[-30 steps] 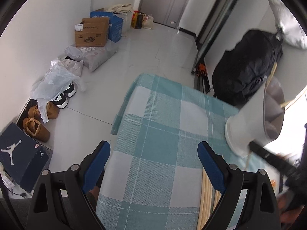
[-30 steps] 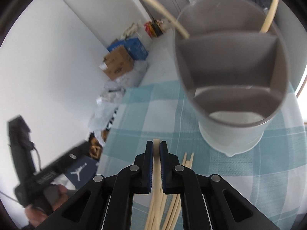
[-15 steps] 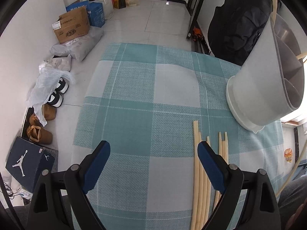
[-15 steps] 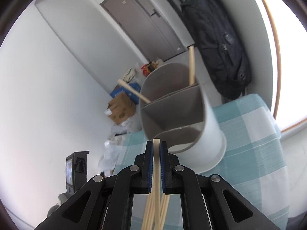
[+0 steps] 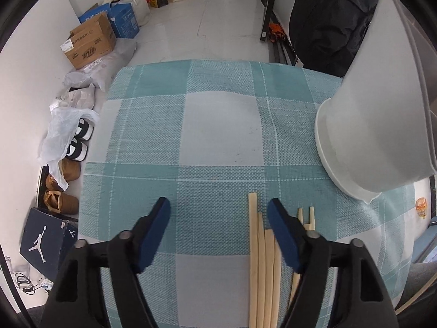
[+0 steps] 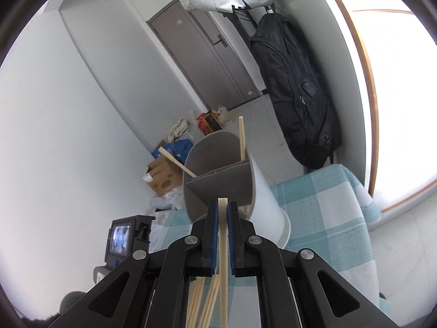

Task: Organize utensils
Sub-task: 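Lift the chopstick with the right tool while the left tool grasps another chopstick, then carry both held chopsticks up toward the utensil holder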

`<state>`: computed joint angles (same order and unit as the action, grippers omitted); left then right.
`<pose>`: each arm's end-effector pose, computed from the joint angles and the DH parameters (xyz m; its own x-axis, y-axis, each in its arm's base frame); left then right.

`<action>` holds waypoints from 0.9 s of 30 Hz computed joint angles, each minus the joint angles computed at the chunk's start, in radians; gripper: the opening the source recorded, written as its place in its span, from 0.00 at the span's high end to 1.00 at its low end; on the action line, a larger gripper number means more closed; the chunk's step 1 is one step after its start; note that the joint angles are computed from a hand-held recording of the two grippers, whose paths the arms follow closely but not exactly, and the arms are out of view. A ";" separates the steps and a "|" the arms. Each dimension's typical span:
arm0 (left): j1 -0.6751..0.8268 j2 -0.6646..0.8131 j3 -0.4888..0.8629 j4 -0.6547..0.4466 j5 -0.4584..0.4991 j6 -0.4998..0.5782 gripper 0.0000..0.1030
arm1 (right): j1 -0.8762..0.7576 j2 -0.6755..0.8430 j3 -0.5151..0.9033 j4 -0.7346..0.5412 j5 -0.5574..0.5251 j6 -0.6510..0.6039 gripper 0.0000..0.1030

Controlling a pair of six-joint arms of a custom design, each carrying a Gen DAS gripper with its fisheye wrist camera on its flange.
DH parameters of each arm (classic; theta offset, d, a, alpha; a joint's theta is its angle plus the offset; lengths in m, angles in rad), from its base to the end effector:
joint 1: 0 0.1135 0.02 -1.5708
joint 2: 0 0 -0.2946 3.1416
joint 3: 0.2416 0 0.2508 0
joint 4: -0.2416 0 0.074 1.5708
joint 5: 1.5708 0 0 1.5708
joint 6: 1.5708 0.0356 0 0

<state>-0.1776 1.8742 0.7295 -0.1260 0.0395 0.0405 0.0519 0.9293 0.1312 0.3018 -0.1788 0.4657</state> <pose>0.2908 -0.0536 0.0930 -0.9319 0.2084 -0.2969 0.2260 0.9738 -0.0257 0.1520 0.0142 0.1651 -0.5179 0.4156 -0.7477 0.0284 0.8819 0.4705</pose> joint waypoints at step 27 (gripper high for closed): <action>-0.053 0.033 0.075 -0.079 -0.033 -0.038 0.93 | -0.170 -0.081 -0.002 -0.065 -0.112 -0.018 0.94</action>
<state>-0.2309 1.9069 0.8049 -0.2052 0.0068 0.0029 -0.1181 0.8484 0.1290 0.2371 -0.2912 0.4481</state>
